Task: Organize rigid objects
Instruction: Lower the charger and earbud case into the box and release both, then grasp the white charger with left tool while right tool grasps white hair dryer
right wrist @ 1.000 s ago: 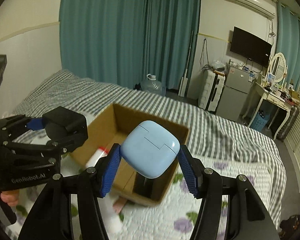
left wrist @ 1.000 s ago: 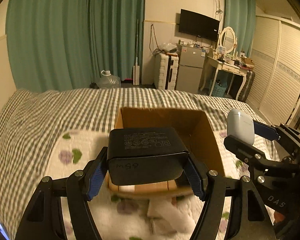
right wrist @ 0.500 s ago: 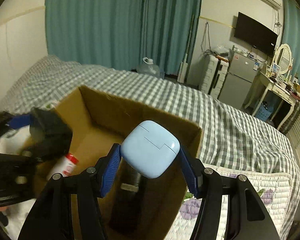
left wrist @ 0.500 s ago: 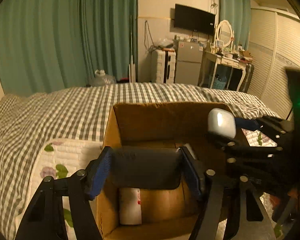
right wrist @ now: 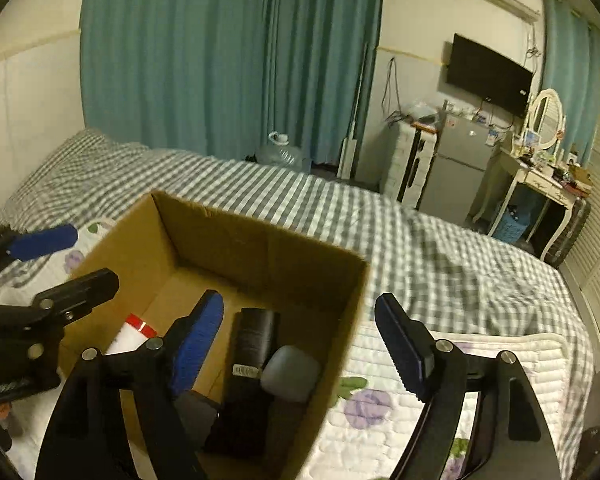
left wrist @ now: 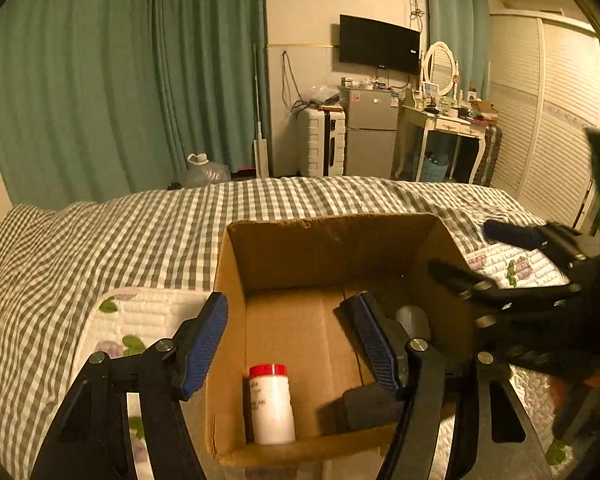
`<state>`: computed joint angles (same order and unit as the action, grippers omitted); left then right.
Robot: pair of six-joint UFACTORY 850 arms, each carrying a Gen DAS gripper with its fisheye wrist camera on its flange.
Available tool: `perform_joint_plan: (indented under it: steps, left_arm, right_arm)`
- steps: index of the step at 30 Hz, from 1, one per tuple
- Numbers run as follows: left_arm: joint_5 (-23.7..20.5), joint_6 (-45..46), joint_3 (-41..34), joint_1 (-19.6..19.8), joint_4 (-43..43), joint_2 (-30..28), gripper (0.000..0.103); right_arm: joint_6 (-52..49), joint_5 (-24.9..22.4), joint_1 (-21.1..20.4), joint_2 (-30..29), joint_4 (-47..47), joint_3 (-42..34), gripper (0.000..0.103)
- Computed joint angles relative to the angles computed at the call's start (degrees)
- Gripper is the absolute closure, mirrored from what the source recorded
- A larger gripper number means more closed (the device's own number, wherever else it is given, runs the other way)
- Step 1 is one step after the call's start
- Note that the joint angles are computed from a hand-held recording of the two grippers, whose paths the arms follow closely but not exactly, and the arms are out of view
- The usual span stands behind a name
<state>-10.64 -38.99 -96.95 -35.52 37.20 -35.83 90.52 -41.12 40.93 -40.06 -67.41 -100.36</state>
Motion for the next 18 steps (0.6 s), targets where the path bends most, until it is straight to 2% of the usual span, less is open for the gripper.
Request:
perform_joint_plan:
  steps: [6,8,10,12,18]
  left_arm:
    - [1.85,-7.45,8.7,-0.75,6.24,6.39,0.034]
    - [1.99,-12.58,12.17,-1.14,10.7,8.7,0.034]
    - [2.17,-14.87,15.06,-1.46,12.51,10.56,0.034]
    - [2.04,-23.65,18.42,-1.78,20.3,12.55,0.034]
    - [1.94,-38.9,25.84,-1.41,31.85,15.84,0.034]
  right_arm:
    - [6.27,-1.79,3.89,6.59,-2.34,8.16,0.022]
    - [7.32,-1.3,5.09,7.91,-1.84,10.34,0.022]
    - [7.5,-0.34,6.24,8.83,-0.2,12.27,0.022]
    - [8.39,0.8,7.37,9.07,0.64,13.76,0.022]
    - [7.51,6.74,8.72,6.53,6.61,14.97,0.022]
